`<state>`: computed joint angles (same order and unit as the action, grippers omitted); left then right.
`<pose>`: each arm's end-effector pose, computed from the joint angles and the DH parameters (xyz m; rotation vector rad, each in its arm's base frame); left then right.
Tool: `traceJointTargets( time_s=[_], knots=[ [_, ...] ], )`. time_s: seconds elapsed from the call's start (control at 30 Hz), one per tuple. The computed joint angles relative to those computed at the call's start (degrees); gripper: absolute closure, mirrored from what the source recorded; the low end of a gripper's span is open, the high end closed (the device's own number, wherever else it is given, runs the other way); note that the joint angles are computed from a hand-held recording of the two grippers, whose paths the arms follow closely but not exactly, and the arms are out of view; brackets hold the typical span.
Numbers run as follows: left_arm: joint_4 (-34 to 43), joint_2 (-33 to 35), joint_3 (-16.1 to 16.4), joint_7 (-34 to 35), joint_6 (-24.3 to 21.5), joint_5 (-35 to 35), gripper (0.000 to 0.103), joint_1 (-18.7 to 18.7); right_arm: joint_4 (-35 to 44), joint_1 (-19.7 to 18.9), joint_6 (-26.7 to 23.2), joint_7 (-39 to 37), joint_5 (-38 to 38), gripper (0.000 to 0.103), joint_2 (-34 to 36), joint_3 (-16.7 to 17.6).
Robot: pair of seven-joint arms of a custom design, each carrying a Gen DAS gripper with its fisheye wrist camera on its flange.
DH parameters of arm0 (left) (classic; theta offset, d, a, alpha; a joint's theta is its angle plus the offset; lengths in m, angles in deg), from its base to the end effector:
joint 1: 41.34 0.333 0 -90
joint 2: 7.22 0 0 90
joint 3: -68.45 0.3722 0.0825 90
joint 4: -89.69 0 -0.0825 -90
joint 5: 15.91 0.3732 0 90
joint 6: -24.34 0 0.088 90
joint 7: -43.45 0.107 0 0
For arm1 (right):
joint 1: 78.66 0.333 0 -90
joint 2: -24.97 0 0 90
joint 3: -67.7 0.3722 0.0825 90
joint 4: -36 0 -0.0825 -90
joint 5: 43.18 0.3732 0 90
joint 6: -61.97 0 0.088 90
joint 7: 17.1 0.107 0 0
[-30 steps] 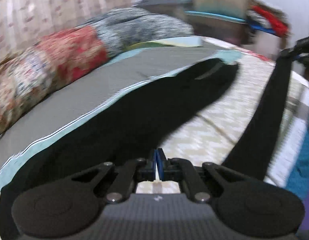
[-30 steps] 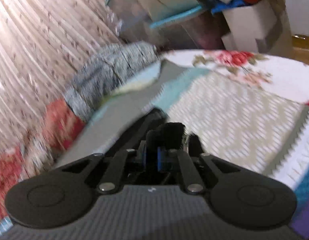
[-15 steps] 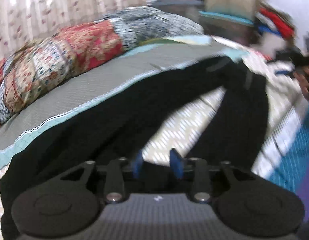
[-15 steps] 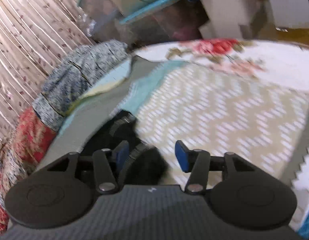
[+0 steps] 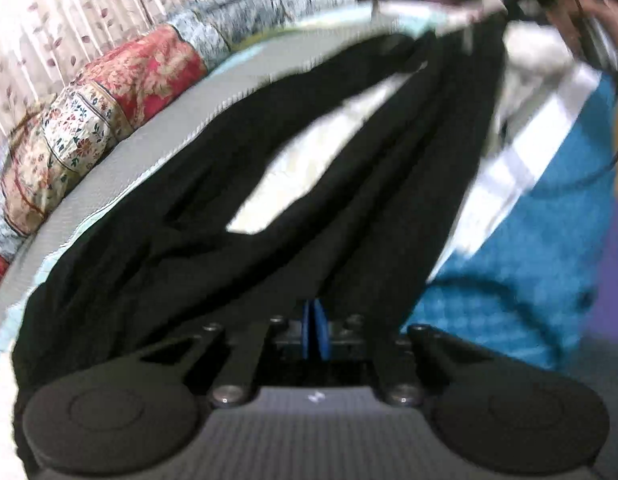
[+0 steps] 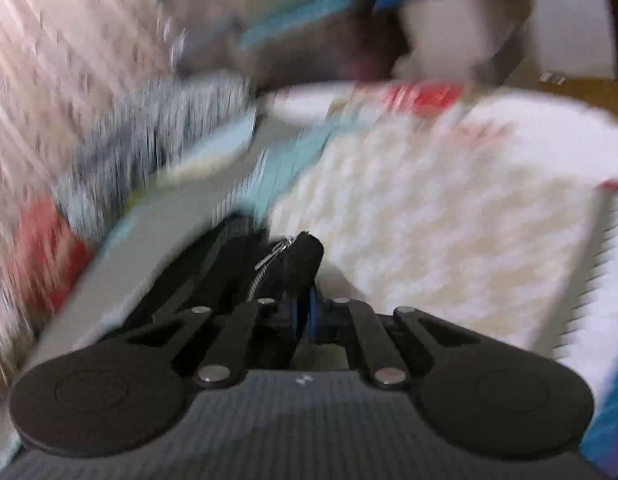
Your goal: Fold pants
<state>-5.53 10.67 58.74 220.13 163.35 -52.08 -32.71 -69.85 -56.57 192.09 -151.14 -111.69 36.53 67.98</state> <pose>0.6939 0.0009 0.5369 -0.5849 2.5554 -0.7889 0.6021 0.2223 0.5116 -0.3600 2.2618 -0.8737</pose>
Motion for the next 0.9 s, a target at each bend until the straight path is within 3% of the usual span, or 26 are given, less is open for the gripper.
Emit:
traceJointTargets(
  time_s=[0.07,0.13,0.2,0.27,0.37,0.4,0.5,0.63,0.73,0.8,0.87,0.9],
  knots=[
    [2.9,-0.2,-0.4,0.1,-7.9,-2.8,0.099,2.3,-2.4,2.2,-7.7,0.1,-0.9,0.095,-3.1,1.1],
    [3.8,-0.3,0.0,0.6,-12.6,-3.4,0.098,3.1,-4.4,3.1,-13.1,-1.1,1.6,0.094,-4.9,2.7],
    [1.2,-1.4,0.7,2.1,-11.4,-2.1,0.094,2.4,-6.4,2.5,-13.1,-2.5,6.3,0.084,-5.7,3.7],
    [-0.3,-1.6,1.6,1.8,-9.9,0.5,0.094,1.3,-8.3,1.4,-11.3,-4.8,14.0,0.05,-6.0,4.1],
    [-0.3,-1.8,2.3,0.9,-10.9,1.0,0.093,1.9,-11.2,2.8,-15.2,3.6,13.8,0.049,-7.8,5.5],
    [-0.1,-2.0,2.5,0.8,-11.4,0.4,0.088,2.4,-11.2,3.3,-17.0,5.2,13.5,0.049,-8.1,6.1],
    [1.4,-2.2,3.4,-0.7,-12.3,-2.5,0.066,4.4,-8.2,4.7,-22.7,3.9,12.4,0.049,-7.2,7.3],
    [5.0,-0.8,5.5,-10.0,-12.1,-2.9,0.058,6.6,-2.3,6.7,-25.6,0.3,7.3,0.049,-3.8,7.5],
    [8.0,1.5,6.9,-20.7,-9.5,-1.2,0.046,7.6,2.5,7.2,-21.3,-3.5,3.1,0.049,-0.1,6.1],
    [10.8,3.7,8.1,-29.5,-7.2,1.1,0.045,8.1,5.1,7.1,-15.9,-6.6,1.5,0.049,2.0,5.2],
    [15.9,7.4,9.7,-40.8,-7.5,4.0,0.038,8.4,8.7,7.0,-9.0,-11.1,0.8,0.049,4.7,4.4],
    [19.0,9.2,10.2,-45.1,-8.6,5.1,0.03,8.9,10.6,7.0,-6.1,-13.6,0.9,0.049,6.2,4.0]
  ],
)
